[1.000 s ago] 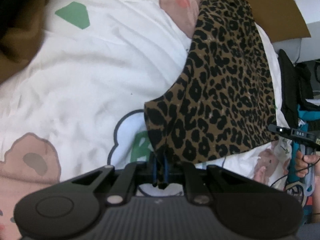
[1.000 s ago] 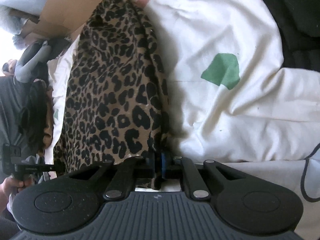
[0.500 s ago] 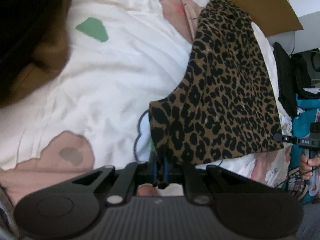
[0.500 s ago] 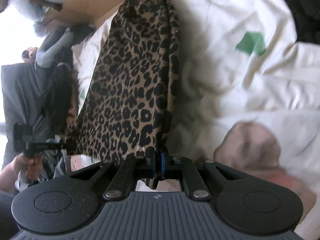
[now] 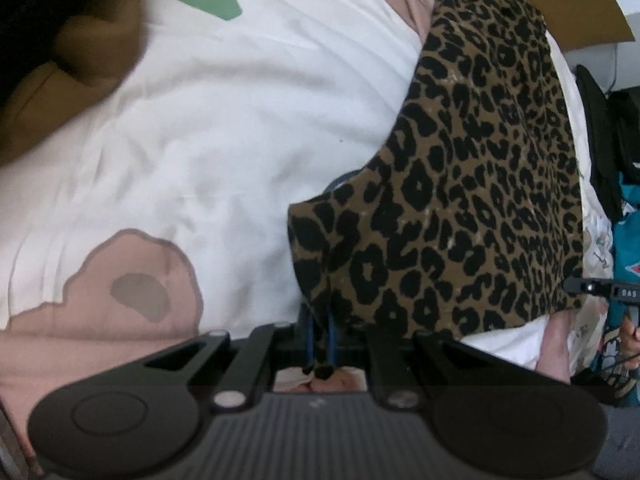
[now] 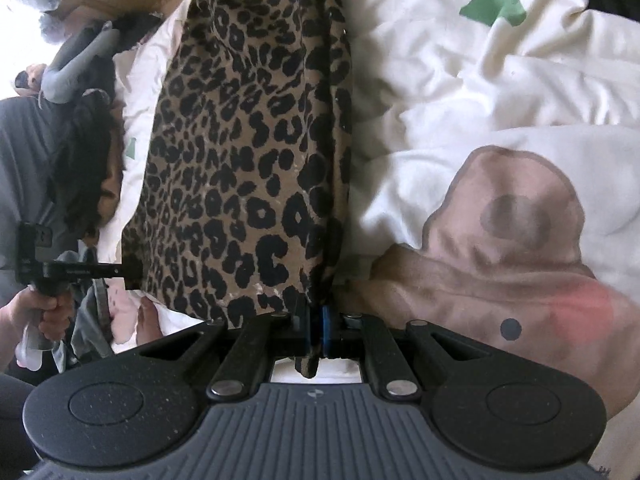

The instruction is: Fold clothes

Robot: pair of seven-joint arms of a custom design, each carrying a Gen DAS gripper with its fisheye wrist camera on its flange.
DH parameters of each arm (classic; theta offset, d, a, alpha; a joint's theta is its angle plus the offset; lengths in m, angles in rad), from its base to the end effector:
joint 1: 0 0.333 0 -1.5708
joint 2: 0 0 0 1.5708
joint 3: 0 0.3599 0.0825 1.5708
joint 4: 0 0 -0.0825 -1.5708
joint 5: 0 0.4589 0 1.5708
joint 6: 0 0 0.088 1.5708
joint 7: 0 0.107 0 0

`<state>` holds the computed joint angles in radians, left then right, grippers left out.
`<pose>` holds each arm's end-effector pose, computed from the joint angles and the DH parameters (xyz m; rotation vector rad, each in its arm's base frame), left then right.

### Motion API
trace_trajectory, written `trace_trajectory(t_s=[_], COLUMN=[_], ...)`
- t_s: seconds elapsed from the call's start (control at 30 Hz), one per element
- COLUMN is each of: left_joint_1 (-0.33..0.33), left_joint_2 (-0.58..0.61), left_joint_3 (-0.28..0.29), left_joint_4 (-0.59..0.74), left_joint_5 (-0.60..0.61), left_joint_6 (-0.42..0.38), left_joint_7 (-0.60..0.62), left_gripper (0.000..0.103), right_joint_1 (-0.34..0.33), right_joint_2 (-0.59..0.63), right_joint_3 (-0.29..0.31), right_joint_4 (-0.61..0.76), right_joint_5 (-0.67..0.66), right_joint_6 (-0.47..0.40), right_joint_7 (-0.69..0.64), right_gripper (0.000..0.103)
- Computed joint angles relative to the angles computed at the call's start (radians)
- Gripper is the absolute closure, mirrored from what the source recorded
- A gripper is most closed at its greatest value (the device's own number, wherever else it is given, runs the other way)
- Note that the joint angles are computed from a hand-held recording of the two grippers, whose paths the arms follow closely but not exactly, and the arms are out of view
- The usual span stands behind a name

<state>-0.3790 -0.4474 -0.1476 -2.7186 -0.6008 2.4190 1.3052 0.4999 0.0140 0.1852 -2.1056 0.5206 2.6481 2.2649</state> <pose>0.3691 -0.2131 0.3662 2.1734 -1.8235 0.4022 0.5121 0.4008 0.4718 -1.4118 2.1422 0.4132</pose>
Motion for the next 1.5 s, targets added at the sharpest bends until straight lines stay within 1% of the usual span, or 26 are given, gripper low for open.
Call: trace_trajectory(t_s=[0.2, 0.3, 0.4, 0.43, 0.57, 0.63, 0.73, 0.8, 0.83, 0.87, 0.9, 0.93, 0.97, 1.0, 1.2, 1.27, 1.3, 1.4, 1.5], left_joint_1=[-0.002, -0.006, -0.008, -0.006, 0.005, 0.006, -0.004, -0.015, -0.025, -0.034, -0.037, -0.040, -0.042, -0.042, -0.044, -0.035, -0.029, -0.019, -0.009], left_joint_2=[-0.018, -0.015, 0.014, 0.019, 0.025, 0.026, 0.032, 0.036, 0.036, 0.036, 0.035, 0.034, 0.034, 0.033, 0.051, 0.061, 0.066, 0.059, 0.037], left_joint_3=[0.015, 0.019, 0.012, 0.015, 0.020, 0.020, 0.026, 0.030, 0.040, 0.050, 0.055, 0.059, 0.063, 0.059, 0.046, 0.037, 0.029, 0.016, 0.005], left_joint_4=[-0.006, -0.011, -0.001, -0.001, -0.003, -0.004, -0.008, -0.015, -0.020, -0.025, -0.028, -0.030, -0.032, -0.031, -0.012, -0.002, 0.006, 0.024, 0.046], left_joint_5=[-0.026, -0.059, -0.060, -0.069, -0.090, -0.092, -0.113, -0.149, -0.183, -0.219, -0.242, -0.265, -0.287, -0.296, -0.341, -0.333, -0.315, -0.278, -0.211], left_joint_6=[0.002, 0.025, 0.046, 0.051, 0.074, 0.087, 0.119, 0.151, 0.165, 0.178, 0.181, 0.184, 0.186, 0.186, 0.180, 0.176, 0.167, 0.144, 0.099], left_joint_7=[0.007, 0.008, 0.016, 0.014, 0.005, 0.011, 0.044, 0.060, 0.074, 0.090, 0.098, 0.107, 0.116, 0.121, 0.154, 0.147, 0.136, 0.107, 0.070], left_gripper=[0.096, 0.096, 0.093, 0.090, 0.085, 0.084, 0.082, 0.080, 0.077, 0.076, 0.074, 0.074, 0.074, 0.074, 0.076, 0.087, 0.094, 0.096, 0.096], right_joint_1=[0.007, 0.009, 0.011, 0.011, 0.006, 0.005, 0.004, 0.005, 0.006, 0.006, 0.007, 0.007, 0.006, 0.005, 0.004, 0.005, 0.007, 0.011, 0.016], right_joint_2=[-0.021, -0.030, -0.019, -0.010, 0.005, 0.006, 0.007, 0.013, 0.016, 0.019, 0.022, 0.024, 0.025, 0.024, -0.002, -0.005, -0.006, -0.008, -0.017], right_joint_3=[0.002, 0.000, -0.001, -0.001, 0.000, 0.002, 0.004, 0.007, 0.009, 0.011, 0.013, 0.013, 0.014, 0.013, 0.008, 0.006, 0.006, 0.007, 0.008], right_joint_4=[-0.019, -0.032, -0.032, -0.027, -0.017, -0.019, -0.025, -0.026, -0.027, -0.027, -0.026, -0.024, -0.021, -0.021, -0.037, -0.037, -0.037, -0.038, -0.034], right_joint_5=[0.001, 0.014, 0.007, 0.010, 0.028, 0.042, 0.068, 0.101, 0.118, 0.134, 0.144, 0.148, 0.150, 0.155, 0.170, 0.159, 0.156, 0.151, 0.146], right_joint_6=[0.019, 0.041, 0.045, 0.042, 0.040, 0.046, 0.062, 0.078, 0.086, 0.093, 0.097, 0.096, 0.092, 0.089, 0.082, 0.081, 0.083, 0.091, 0.095], right_joint_7=[0.000, -0.005, 0.008, 0.010, -0.001, -0.020, -0.035, -0.058, -0.071, -0.083, -0.095, -0.105, -0.114, -0.123, -0.130, -0.115, -0.112, -0.100, -0.111], right_gripper=[0.100, 0.100, 0.100, 0.100, 0.095, 0.090, 0.090, 0.087, 0.084, 0.084, 0.084, 0.087, 0.098, 0.100, 0.100, 0.100, 0.100, 0.100, 0.100])
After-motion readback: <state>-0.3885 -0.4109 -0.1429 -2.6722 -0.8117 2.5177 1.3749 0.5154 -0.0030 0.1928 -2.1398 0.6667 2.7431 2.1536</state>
